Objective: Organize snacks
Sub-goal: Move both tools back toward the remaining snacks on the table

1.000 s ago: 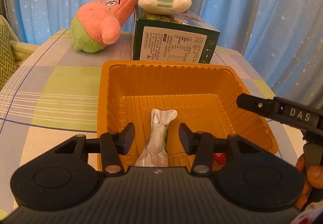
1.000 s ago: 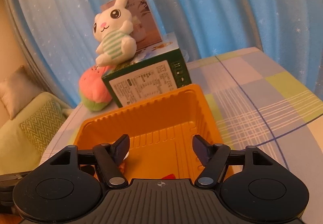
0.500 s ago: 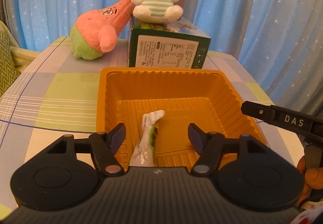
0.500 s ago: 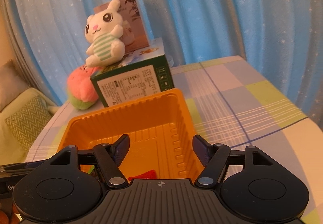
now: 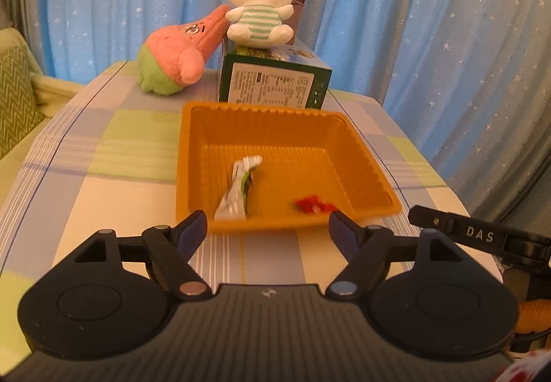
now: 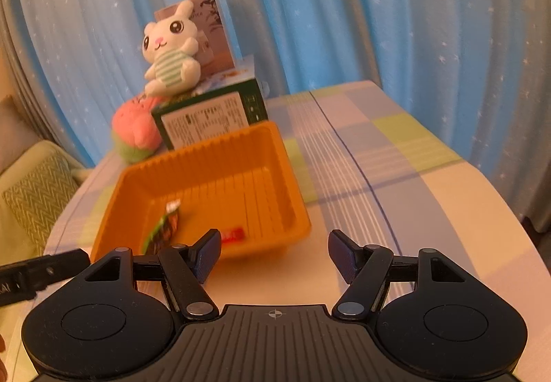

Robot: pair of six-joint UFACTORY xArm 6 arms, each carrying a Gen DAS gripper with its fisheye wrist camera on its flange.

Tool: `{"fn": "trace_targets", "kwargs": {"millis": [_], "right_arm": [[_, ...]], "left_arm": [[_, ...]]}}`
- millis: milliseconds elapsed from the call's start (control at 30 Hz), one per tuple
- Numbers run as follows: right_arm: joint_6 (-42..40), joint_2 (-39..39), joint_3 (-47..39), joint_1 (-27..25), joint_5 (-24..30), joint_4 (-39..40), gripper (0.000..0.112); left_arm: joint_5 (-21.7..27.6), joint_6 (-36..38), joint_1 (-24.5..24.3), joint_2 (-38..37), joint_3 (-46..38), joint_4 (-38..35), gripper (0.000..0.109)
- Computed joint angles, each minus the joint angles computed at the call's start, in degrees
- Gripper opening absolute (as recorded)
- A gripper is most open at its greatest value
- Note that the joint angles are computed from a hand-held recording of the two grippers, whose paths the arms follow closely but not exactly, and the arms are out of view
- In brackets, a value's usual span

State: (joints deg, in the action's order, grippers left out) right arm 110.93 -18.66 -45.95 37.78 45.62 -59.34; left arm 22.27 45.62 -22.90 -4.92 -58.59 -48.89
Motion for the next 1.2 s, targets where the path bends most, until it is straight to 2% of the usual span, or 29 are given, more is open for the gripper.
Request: {"fn": "trace_targets", "kwargs": {"millis": [200,433,800,933,1200], "right_arm": [[1.2,-5.2,3.1,8.1,7.7,5.6,0.069],[7.1,-8.9,4.6,17.8,15.7,7.9,0.070],[19.6,-7.3,3.5,31.4,24.2,6.4,0.071],[21.4,-6.0,3.2,33.5,25.6,6.2,0.071],[21.9,-5.9,4.9,32.4,23.0,7.2,0.071]], "left_arm": [[1.3,-2.1,1.5,-9.3,9.3,2.3,0.078],[3.1,-3.2,3.0,-19.9,18.6,5.4,0.078],[8.0,-2.9,5.4,-31.7,27.9,7.3,0.080],[9.0,-2.8,5.7,-32.7,29.3,7.5,0.080],[8.0,-3.2,4.4,-31.2,29.7,8.1,0.080]]}}
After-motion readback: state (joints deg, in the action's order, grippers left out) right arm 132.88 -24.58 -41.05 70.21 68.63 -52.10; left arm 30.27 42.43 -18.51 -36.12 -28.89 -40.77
